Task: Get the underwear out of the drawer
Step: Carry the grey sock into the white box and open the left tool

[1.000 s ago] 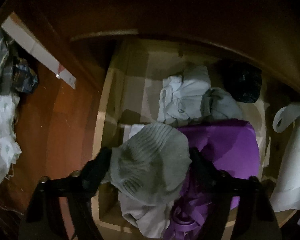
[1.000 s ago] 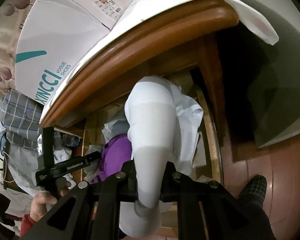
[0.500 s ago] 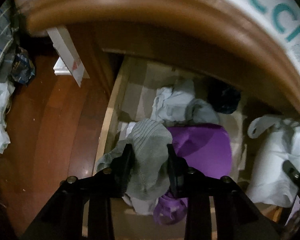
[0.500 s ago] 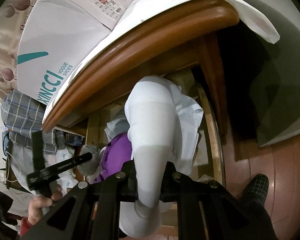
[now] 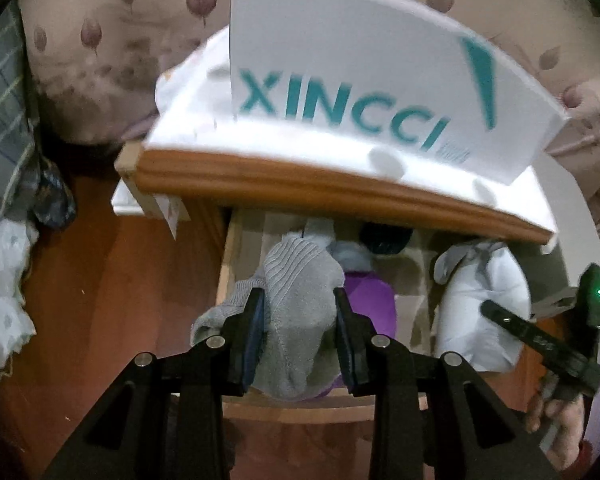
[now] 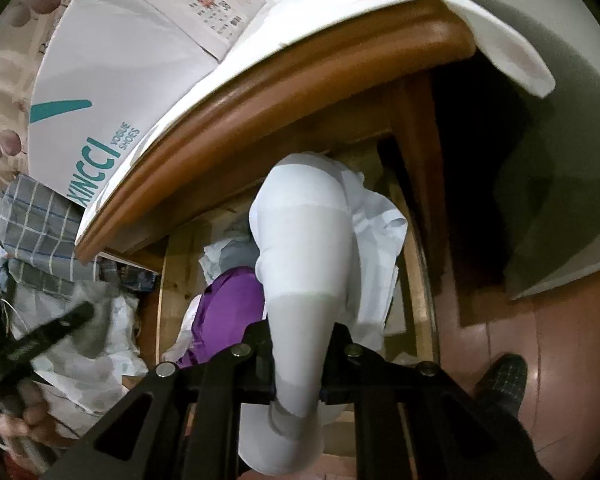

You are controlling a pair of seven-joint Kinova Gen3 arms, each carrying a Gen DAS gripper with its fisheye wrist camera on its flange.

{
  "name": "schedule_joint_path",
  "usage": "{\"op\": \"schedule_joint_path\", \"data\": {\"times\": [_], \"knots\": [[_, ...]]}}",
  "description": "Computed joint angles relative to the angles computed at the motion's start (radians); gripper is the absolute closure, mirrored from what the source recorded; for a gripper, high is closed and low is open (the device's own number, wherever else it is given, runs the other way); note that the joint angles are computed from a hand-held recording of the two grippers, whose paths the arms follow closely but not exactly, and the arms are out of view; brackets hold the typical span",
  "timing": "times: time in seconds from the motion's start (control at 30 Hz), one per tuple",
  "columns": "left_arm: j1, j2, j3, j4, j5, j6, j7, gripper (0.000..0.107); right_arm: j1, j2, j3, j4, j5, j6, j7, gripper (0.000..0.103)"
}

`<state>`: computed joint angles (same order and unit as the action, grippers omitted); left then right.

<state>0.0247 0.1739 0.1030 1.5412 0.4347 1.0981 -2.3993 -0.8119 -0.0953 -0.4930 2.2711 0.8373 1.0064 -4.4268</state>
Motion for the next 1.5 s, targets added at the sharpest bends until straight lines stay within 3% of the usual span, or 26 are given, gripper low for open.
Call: {"op": "schedule_joint_path", "data": {"times": [0.3, 0.5, 0.77, 0.93, 1.0, 1.3, 1.5], "knots": [[-0.073, -0.022, -0.017, -0.246, 0.164, 0.187, -0.037, 0.078, 0.009, 0.009, 0.015, -0.009, -0.018, -0.011, 0.031, 0.09], [-0.04, 0.023, 0.014, -0.419, 0.187, 0.197, 0.037, 0.078, 0.008, 0.027, 0.027, -0.035, -0.04, 0.006, 0.084, 0.09], [0.109, 0.166, 0.069, -0.661, 0.0, 0.181, 0.217, 0.078, -0.006, 0.055, 0.046, -0.086, -0.087, 0.08, 0.166, 0.09], [0.241, 0.259, 0.038, -0.773, -0.16, 0.168, 0.328, 0.077, -0.02, 0.088, 0.065, -0.135, -0.127, 0.143, 0.251, 0.09], [0.275, 0.313, 0.045, -0.843, -0.215, 0.206, 0.363, 0.077, -0.025, 0.1, 0.077, -0.149, -0.131, 0.152, 0.281, 0.09], [0.388, 0.49, 0.016, -1.023, -0.331, 0.296, 0.464, 0.077, -0.024, 0.097, 0.102, -0.133, -0.117, 0.093, 0.292, 0.09], [0.41, 0.507, 0.001, -1.018, -0.369, 0.27, 0.464, 0.074, -0.015, 0.081, 0.106, -0.112, -0.131, 0.059, 0.304, 0.09]]}}
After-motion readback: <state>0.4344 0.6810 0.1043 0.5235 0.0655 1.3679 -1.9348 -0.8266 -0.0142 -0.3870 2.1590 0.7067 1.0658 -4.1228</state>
